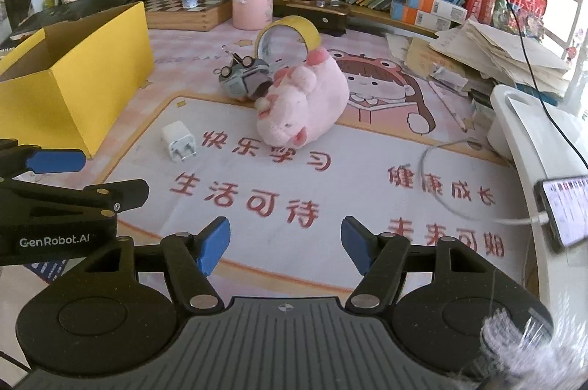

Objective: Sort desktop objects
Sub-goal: 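Grasp the white plug charger with the left tool while the right tool grasps the pink plush pig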

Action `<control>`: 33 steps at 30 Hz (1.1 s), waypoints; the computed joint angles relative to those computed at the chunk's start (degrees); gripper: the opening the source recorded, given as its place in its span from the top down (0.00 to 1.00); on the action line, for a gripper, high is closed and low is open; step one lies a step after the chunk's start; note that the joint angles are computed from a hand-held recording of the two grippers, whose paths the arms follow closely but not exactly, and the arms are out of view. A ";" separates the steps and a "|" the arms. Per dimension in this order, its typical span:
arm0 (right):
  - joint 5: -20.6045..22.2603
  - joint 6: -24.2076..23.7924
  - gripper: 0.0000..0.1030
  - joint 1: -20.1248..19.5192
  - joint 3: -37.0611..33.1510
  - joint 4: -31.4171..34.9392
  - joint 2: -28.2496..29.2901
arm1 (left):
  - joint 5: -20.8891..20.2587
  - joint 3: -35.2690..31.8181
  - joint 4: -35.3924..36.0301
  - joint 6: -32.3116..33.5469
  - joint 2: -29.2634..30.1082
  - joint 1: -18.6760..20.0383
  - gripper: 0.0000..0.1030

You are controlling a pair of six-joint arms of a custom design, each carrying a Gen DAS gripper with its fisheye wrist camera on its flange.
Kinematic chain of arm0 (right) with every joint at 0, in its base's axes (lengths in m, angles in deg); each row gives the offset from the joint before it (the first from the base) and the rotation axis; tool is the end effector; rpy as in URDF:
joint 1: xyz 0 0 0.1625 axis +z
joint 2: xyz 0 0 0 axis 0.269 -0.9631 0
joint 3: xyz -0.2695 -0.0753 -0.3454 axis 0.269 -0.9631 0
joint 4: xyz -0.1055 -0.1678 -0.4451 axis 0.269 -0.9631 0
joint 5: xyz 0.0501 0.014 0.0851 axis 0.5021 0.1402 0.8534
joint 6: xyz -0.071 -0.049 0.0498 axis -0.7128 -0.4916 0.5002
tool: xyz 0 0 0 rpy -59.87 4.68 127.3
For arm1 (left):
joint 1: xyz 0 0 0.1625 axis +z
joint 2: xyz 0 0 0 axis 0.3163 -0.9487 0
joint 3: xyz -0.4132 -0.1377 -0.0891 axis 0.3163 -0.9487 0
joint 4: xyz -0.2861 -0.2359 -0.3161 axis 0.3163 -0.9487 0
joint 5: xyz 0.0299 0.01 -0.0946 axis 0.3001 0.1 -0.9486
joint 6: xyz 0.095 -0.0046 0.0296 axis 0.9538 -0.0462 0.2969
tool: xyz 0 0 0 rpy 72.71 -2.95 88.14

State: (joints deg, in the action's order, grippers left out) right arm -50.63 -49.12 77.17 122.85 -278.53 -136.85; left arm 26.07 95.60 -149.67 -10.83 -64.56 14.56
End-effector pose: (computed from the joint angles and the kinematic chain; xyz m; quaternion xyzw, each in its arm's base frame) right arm 0.0968 -0.4032 0.2417 0.1415 -0.8503 0.3471 0.3694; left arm -0.3171 -0.4506 0.0182 0.3008 0.8658 -0.2946 0.2705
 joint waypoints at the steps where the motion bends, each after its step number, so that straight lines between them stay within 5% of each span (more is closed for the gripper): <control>1: 0.52 -0.44 0.37 -0.41 -0.31 0.50 -0.17 | 0.16 -0.49 -0.01 -0.23 0.48 0.08 0.26; 16: 9.21 -7.23 0.36 -6.16 -5.11 9.14 -2.82 | 5.82 -6.69 6.20 -8.77 5.89 0.59 0.35; 25: 12.94 -9.68 0.27 -8.23 -7.98 12.08 -2.64 | 6.70 -10.86 8.18 -11.29 8.95 2.42 0.38; 33: 16.01 -10.29 0.12 -9.82 -11.24 15.71 -1.40 | 4.47 -14.06 12.34 -15.51 10.41 4.87 0.53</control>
